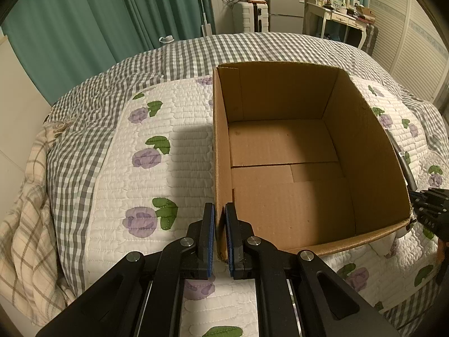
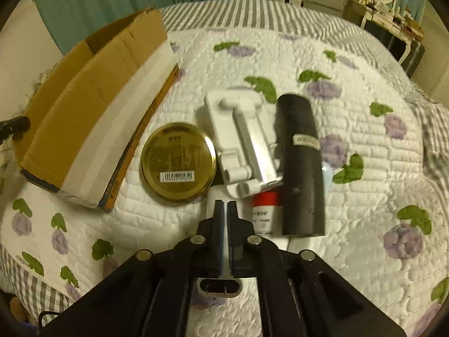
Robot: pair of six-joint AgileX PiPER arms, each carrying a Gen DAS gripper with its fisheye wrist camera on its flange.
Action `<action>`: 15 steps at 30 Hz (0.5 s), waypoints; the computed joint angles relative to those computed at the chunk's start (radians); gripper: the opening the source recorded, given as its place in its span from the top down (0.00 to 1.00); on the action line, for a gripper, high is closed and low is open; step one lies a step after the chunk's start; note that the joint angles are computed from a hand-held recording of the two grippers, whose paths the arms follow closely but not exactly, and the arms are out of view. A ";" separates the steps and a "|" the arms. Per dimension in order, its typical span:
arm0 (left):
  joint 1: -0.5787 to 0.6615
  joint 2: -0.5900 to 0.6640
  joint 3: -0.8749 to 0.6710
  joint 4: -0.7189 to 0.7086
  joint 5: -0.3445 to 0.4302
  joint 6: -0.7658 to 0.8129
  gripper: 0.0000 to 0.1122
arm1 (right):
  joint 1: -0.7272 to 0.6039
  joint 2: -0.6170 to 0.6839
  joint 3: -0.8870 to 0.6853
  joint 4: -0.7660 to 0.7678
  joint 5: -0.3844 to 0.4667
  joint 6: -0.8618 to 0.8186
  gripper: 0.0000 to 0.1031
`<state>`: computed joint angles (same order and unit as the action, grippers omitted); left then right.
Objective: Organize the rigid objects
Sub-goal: 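Carry the white fan into the cardboard box and release it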
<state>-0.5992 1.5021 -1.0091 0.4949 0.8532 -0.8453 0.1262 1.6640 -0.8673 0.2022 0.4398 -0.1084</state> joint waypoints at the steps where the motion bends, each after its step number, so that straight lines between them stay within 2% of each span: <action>1: 0.000 -0.001 0.000 0.002 0.000 0.000 0.93 | 0.003 0.008 -0.001 -0.002 -0.001 0.003 0.80; 2: 0.000 -0.001 0.000 0.002 0.000 0.000 0.93 | 0.008 0.020 -0.005 -0.006 0.000 0.009 0.70; 5: 0.001 -0.001 0.003 0.003 -0.002 0.000 0.93 | 0.014 0.052 -0.009 -0.001 -0.008 0.006 0.64; 11: 0.002 -0.002 0.005 0.001 -0.005 0.002 0.93 | 0.012 0.170 -0.074 0.000 0.012 0.017 0.65; 12: 0.003 -0.002 0.007 0.000 -0.006 0.004 0.93 | 0.022 0.172 -0.071 -0.039 -0.003 0.066 0.69; 15: 0.005 -0.002 0.005 -0.001 -0.006 0.009 0.93 | 0.030 0.128 -0.036 -0.045 -0.028 0.063 0.69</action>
